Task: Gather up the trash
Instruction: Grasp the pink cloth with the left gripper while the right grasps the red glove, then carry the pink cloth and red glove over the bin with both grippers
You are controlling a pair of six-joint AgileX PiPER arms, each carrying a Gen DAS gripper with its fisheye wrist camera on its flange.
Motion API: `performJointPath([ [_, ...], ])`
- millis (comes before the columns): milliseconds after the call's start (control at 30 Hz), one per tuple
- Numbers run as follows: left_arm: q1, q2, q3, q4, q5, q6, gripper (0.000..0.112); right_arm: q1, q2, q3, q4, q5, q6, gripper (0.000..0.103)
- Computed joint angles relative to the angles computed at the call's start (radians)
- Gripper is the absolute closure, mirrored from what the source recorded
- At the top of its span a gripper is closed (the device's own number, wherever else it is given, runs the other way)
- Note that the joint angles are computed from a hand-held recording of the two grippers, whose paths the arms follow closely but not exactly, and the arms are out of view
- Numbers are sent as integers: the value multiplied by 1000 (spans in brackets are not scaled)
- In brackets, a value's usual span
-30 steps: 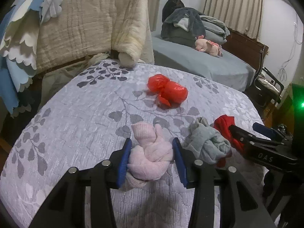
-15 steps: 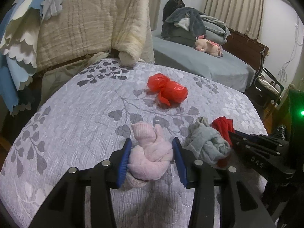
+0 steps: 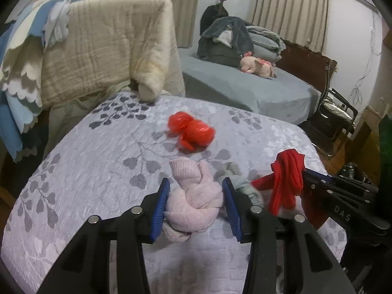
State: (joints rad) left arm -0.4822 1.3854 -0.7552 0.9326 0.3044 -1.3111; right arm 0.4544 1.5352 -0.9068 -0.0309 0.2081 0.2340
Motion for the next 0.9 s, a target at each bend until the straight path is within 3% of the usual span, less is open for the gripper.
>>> performJointPath([
  [667,-261,-63,-115,58,213,-117,69,-95,-336,96,43,110,-56,95],
  [900,-360,-60,-159,76,281,-146,69,-188,-467,124,127,181,-176,95],
])
